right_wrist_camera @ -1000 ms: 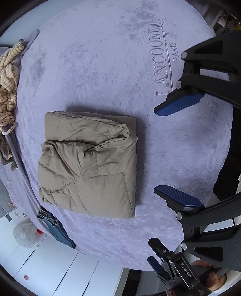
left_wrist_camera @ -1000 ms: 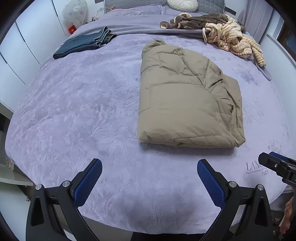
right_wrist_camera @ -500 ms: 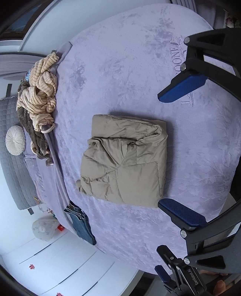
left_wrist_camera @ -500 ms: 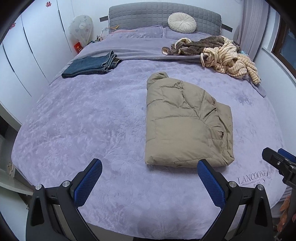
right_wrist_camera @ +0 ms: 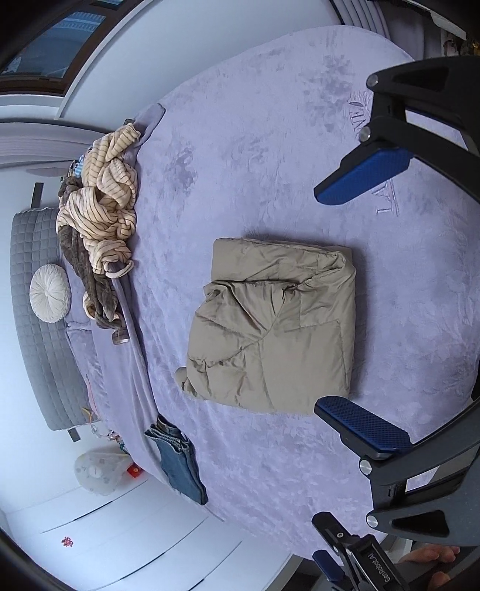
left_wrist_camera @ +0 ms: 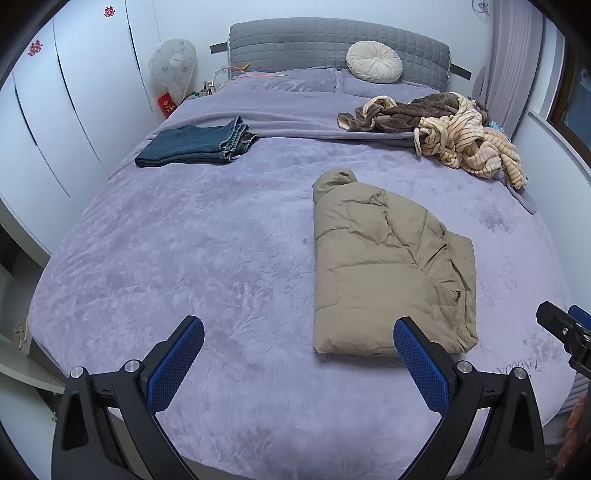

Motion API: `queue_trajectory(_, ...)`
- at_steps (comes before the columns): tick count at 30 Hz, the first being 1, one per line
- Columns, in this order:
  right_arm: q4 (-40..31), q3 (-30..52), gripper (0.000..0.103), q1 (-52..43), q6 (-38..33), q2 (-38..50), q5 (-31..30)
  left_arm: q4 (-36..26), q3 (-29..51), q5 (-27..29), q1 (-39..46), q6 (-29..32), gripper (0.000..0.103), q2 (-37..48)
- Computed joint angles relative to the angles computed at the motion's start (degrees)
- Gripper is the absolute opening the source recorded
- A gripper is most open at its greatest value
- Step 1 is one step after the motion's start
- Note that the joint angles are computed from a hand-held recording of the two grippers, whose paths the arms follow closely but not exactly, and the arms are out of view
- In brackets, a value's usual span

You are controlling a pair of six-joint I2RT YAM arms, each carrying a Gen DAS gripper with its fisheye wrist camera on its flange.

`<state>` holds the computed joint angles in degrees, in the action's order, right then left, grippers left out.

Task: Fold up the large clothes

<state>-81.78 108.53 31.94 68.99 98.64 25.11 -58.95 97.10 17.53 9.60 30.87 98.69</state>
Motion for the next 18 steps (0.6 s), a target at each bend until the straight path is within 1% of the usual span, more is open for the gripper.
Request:
queue_trajectory(6, -1.0, 1.5, 0.103, 0.2, 0.1, 1.1, -0.1, -0.4, 0.2, 0.0, -0.3, 0.2, 0.103, 0.2)
queue_trajectory(18, -1.3, 2.0, 0.103, 0.3, 0.1, 1.4, -0.1, -0.1, 0.1, -0.3, -0.7, -0.1, 0.103, 0.3)
